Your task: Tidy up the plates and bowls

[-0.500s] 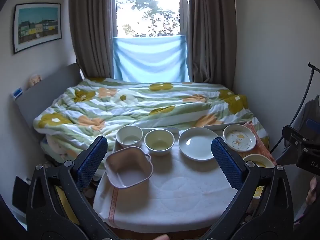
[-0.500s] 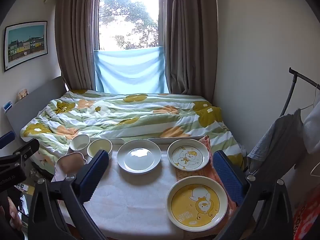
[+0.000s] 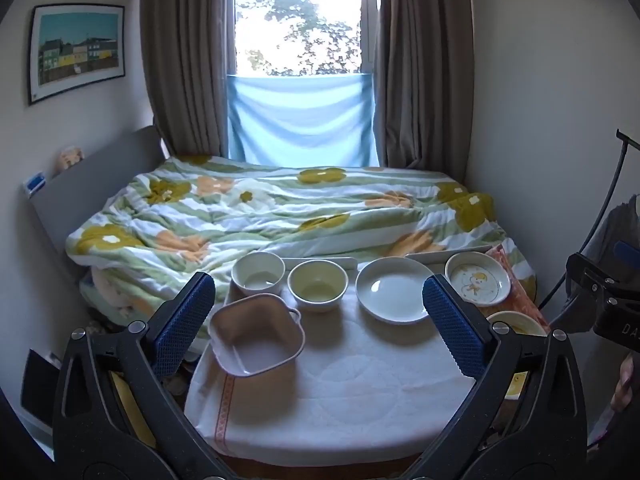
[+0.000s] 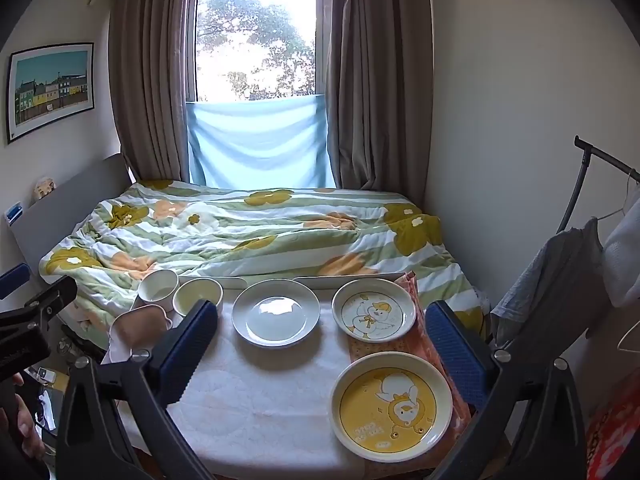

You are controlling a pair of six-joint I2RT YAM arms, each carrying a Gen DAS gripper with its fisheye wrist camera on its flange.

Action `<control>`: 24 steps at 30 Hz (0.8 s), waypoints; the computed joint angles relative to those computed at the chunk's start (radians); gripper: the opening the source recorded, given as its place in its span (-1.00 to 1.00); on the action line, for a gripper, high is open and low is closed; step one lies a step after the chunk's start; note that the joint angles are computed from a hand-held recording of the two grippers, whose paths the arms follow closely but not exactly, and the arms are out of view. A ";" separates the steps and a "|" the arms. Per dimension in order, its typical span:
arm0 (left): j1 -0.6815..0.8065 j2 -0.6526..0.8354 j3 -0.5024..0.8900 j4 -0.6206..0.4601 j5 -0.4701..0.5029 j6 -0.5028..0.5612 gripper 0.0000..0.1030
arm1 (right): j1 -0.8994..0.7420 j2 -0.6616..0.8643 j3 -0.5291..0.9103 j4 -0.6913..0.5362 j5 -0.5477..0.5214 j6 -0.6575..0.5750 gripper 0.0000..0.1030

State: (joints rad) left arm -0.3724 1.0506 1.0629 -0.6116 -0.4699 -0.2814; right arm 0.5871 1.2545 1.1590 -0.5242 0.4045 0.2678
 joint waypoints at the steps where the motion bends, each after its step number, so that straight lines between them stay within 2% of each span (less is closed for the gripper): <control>1: 0.001 -0.002 0.001 -0.002 0.000 -0.001 0.99 | 0.001 0.000 0.001 0.000 0.001 0.000 1.00; 24: -0.016 0.008 0.016 -0.007 -0.016 -0.007 0.99 | -0.002 -0.007 -0.002 0.000 0.004 -0.006 0.99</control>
